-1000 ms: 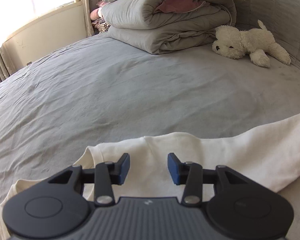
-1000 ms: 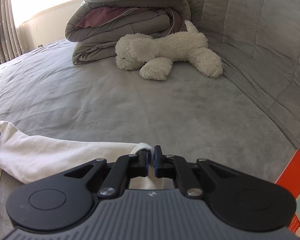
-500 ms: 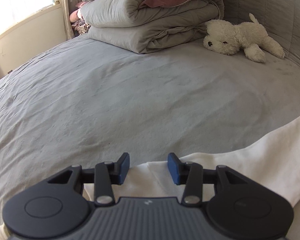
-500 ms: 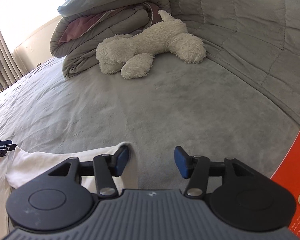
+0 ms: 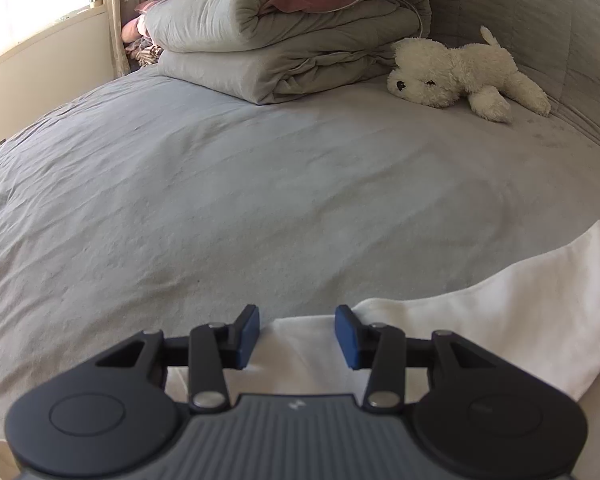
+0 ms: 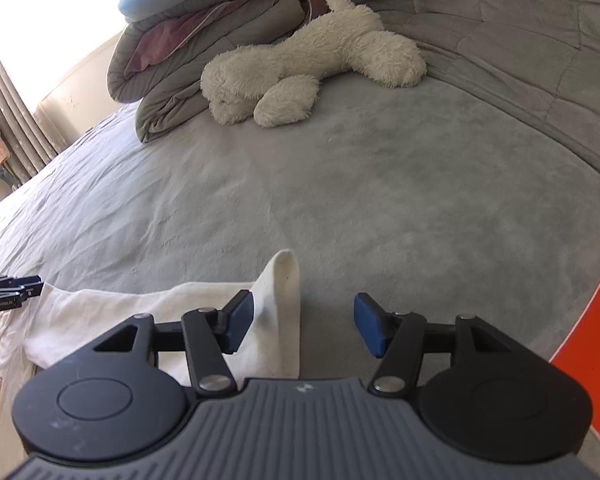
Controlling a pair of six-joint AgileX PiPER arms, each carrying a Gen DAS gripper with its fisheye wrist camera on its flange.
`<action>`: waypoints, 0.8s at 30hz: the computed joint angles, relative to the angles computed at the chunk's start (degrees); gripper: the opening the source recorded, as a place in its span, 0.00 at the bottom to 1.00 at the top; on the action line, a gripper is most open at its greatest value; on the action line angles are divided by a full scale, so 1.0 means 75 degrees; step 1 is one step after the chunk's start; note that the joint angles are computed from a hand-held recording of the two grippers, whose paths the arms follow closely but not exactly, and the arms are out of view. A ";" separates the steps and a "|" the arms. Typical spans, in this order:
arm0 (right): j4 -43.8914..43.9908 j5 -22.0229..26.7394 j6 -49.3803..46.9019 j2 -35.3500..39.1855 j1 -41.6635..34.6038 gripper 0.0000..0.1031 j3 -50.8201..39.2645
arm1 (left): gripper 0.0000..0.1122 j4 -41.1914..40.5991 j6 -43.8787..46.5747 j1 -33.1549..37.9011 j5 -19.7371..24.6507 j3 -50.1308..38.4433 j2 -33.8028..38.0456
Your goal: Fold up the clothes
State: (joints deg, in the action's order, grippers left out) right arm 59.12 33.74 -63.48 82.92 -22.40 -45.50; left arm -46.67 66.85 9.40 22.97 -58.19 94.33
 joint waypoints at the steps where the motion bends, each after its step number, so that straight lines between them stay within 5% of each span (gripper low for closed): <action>1: -0.0021 -0.0216 -0.0084 -0.0030 0.0213 0.43 0.0118 | 0.38 -0.0121 0.0118 -0.0028 -0.0114 0.0089 -0.0030; 4: -0.0864 -0.0335 0.0545 -0.0183 0.0542 0.16 -0.0005 | 0.34 -0.0522 0.0538 -0.0098 -0.0387 0.0283 -0.0092; 10: -0.3359 -0.1582 0.3243 -0.0853 0.1091 0.13 -0.0160 | 0.22 -0.0684 0.0666 -0.0235 -0.0874 0.0449 -0.0159; 16: -0.1638 -0.0897 0.1732 -0.0430 0.0518 0.49 -0.0392 | 0.26 -0.1014 0.0821 0.0302 0.0308 0.0025 -0.0060; 20: -0.0688 -0.0885 0.0961 -0.0111 0.0646 0.49 -0.0317 | 0.28 -0.1514 0.1193 0.0745 0.1276 -0.0252 0.0070; 24: -0.0158 -0.1130 0.0494 0.0198 0.0900 0.49 -0.0250 | 0.29 -0.0904 0.1050 0.0396 0.1057 -0.0271 0.0109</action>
State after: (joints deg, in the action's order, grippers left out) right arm 57.93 25.26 -59.77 84.41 -15.65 -47.37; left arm -53.45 74.72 12.37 30.90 -60.22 95.15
